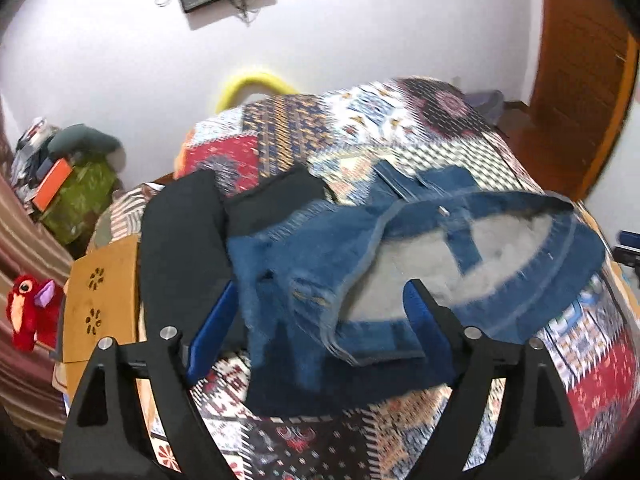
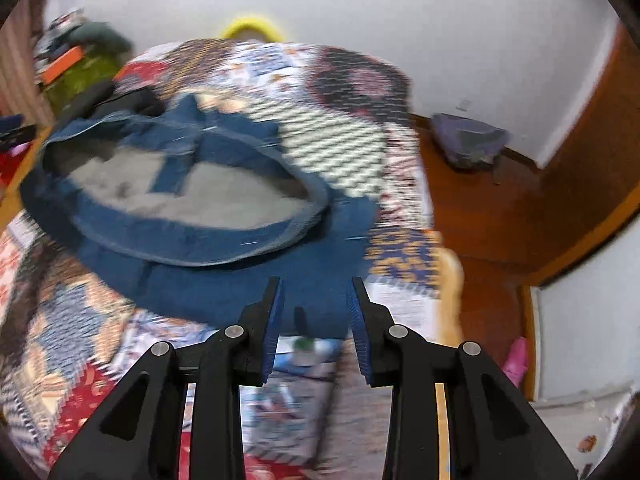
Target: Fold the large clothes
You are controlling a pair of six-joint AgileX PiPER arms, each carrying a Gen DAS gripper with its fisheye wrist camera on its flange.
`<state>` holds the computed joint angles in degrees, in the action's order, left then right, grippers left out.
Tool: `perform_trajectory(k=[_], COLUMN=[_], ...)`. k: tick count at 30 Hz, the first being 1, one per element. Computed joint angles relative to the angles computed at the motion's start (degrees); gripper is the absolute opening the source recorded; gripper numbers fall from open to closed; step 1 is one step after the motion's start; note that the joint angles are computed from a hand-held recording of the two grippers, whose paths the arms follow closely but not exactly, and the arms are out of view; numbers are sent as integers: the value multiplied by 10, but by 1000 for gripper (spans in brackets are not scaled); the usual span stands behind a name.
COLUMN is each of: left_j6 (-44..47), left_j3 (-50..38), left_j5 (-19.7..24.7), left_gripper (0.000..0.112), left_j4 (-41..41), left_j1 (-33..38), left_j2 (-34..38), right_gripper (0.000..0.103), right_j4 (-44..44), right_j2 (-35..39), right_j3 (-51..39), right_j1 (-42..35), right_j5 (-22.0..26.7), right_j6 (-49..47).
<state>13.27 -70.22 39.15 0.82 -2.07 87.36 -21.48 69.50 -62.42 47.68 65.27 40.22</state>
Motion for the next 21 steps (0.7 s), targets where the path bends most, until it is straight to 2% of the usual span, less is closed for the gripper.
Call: perform_trajectory(k=[3, 10, 15, 19, 21], left_j6=[21, -42, -99, -148, -143], left_j3=[46, 143, 144, 116, 93], left_j5=[-6, -81, -126, -133, -131], left_gripper=[85, 84, 73, 71, 71], left_j4=[-9, 68, 114, 183, 180], left_j1=[-17, -88, -108, -130, -130], left_j2=[-13, 20, 65, 102, 116], right_gripper=[30, 30, 31, 31, 31], right_j4=[33, 105, 167, 169, 171], right_j2=[33, 114, 192, 247, 261], right_j3=[-10, -31, -52, -90, -116], right_j1=[24, 24, -7, -28, -47], right_j5=[-21, -59, -75, -77, -80], right_j6=[-12, -61, -119, -146, -158])
